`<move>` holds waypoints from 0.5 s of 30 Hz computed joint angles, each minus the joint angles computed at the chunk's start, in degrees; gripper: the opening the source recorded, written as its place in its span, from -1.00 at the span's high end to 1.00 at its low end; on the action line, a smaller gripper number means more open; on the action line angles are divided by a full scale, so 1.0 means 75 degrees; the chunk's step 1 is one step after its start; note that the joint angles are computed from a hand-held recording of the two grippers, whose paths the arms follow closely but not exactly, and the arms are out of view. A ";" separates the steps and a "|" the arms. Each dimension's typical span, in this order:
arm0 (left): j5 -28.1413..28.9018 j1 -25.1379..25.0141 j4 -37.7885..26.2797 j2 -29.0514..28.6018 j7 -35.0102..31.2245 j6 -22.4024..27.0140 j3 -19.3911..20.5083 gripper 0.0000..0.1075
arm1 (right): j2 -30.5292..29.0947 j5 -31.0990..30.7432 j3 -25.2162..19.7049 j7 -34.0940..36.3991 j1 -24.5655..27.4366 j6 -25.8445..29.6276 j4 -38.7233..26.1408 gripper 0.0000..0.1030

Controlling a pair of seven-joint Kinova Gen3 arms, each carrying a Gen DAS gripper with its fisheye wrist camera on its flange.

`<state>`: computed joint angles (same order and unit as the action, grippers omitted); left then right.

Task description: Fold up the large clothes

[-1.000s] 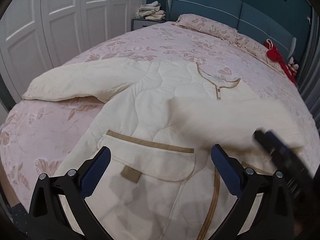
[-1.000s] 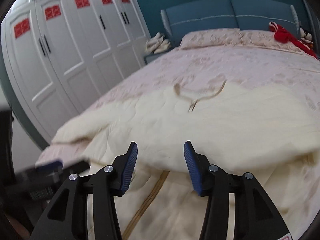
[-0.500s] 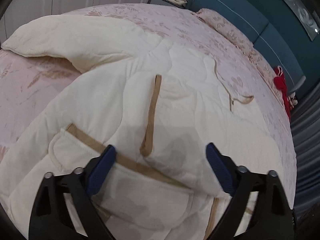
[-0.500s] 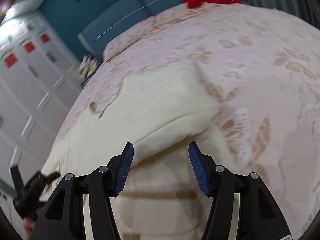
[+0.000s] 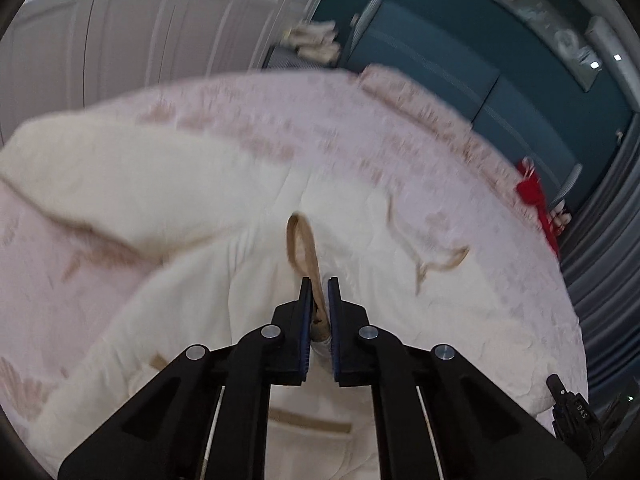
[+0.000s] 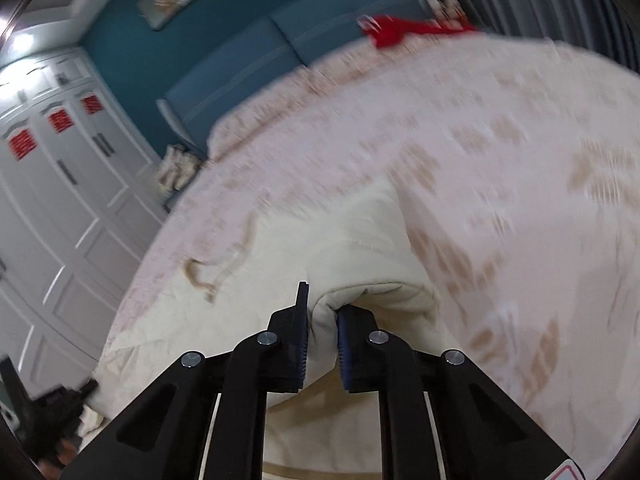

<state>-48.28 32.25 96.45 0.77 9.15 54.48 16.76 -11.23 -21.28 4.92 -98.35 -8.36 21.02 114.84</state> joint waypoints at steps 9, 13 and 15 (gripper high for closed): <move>0.0941 -0.0470 -0.0182 0.1000 -0.1542 0.0602 0.0161 0.87 | 0.0799 0.1680 -0.0872 -0.1145 0.0525 0.0933 -0.0238 0.80; 0.1216 0.0203 0.0204 0.1031 -0.1414 0.0153 -0.0712 0.87 | 0.1054 0.1806 -0.0821 -0.1219 0.0484 0.1014 -0.0235 0.80; 0.1146 0.0322 0.0081 0.1158 -0.1487 0.0347 -0.0758 0.86 | 0.1115 0.2183 -0.0907 -0.1525 0.0465 0.1116 -0.0315 0.79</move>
